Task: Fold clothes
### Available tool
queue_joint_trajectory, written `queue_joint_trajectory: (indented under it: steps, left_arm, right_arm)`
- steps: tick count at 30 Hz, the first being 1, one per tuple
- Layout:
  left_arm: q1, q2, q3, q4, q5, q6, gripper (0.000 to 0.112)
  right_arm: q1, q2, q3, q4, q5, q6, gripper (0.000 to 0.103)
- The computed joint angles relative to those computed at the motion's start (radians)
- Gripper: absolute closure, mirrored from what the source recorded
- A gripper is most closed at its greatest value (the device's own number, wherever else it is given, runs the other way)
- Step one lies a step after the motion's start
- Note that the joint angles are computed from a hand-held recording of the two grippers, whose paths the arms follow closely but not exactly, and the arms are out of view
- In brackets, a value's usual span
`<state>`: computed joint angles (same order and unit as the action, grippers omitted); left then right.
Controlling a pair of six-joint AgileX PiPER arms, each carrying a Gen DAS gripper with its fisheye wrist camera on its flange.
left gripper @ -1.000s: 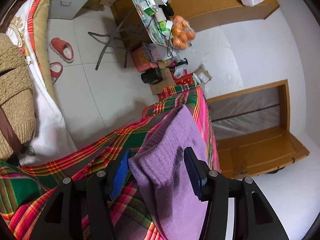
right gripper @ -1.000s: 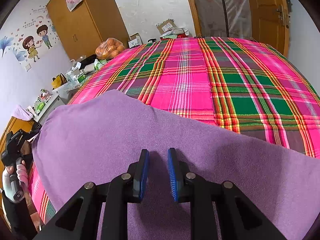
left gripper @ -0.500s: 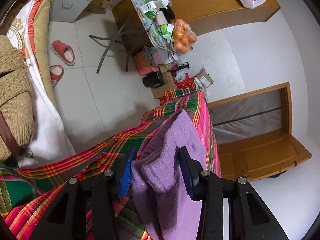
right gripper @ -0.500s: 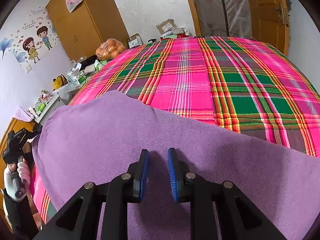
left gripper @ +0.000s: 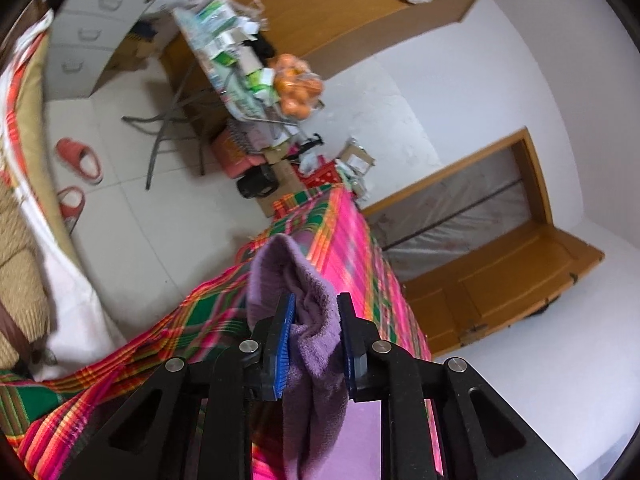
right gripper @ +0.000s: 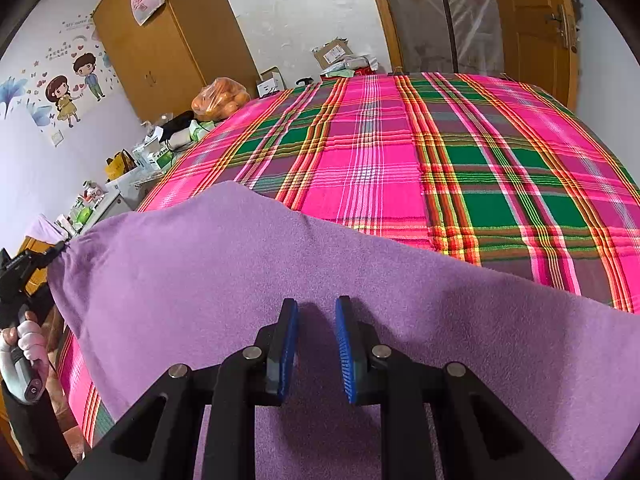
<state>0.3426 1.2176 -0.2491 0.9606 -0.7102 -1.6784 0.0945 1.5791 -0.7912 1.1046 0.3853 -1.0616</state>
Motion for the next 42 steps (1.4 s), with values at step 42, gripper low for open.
queue_joint_trajectory:
  steps: [42]
  left_arm:
    - [-1.014, 0.279, -0.518, -0.123, 0.326, 0.247, 0.111]
  right_arm:
    - [-0.022, -0.066, 0.048, 0.146, 0.096, -0.168, 0.082]
